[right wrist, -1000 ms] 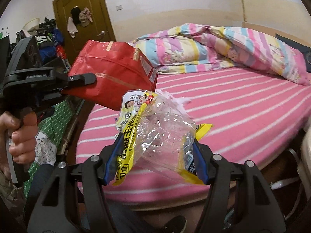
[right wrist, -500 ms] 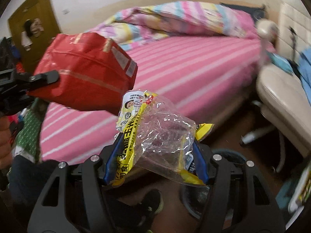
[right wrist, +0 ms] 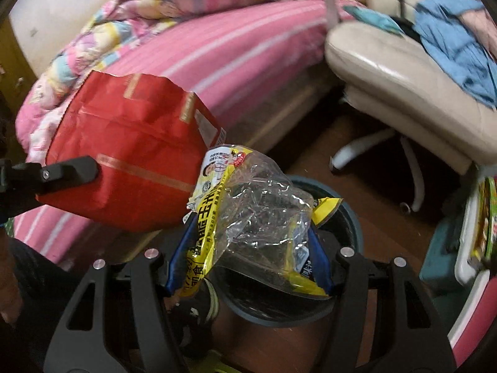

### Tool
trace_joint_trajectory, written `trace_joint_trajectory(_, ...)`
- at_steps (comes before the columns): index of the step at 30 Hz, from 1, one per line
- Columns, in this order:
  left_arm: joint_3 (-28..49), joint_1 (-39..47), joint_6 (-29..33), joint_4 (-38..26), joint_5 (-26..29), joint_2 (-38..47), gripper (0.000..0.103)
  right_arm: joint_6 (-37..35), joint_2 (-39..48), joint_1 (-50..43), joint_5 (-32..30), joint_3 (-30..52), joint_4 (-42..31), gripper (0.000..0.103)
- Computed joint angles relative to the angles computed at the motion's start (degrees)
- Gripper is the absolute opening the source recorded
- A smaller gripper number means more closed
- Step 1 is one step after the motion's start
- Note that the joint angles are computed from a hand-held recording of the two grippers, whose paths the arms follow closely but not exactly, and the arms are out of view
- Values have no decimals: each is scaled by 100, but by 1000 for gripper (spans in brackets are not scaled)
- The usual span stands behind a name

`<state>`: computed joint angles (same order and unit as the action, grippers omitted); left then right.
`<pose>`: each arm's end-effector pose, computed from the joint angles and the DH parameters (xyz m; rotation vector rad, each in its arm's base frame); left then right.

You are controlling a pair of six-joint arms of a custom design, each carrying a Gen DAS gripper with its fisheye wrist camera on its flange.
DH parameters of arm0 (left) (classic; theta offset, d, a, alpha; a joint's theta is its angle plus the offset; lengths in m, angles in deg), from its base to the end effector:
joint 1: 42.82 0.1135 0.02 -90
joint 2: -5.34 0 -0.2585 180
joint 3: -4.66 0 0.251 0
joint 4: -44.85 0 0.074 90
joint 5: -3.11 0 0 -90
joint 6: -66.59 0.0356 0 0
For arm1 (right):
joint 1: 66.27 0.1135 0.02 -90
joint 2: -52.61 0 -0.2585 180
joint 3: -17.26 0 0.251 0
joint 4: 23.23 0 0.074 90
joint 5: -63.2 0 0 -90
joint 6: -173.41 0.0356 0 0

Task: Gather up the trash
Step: 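Carry the red bag and clear plastic bag over the dark trash bin with both tools, then open both tools to drop the bags into the bin, then return to the bed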

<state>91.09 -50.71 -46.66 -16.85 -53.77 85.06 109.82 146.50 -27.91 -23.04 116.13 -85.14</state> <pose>0.2774 -0.0581 0.3121 -0.1037 2.5579 -0.9459 0.2738 0.2137 0.3014 -0.2454 2.5877 0.3413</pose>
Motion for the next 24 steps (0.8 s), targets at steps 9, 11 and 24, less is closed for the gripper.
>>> trace_joint_trajectory(9, -55, -683, 539, 344, -224, 1311, 5, 126, -15, -469, -97, -1012, 346, 64)
trace_joint_trajectory(11, -57, -747, 569, 374, -202, 1564, 6, 151, 84, -543, -102, -1061, 379, 64)
trace_joint_trajectory(24, 45, -791, 226, 517, -694, 1775, 62, 112, 478, -544, 184, -801, 146, 80)
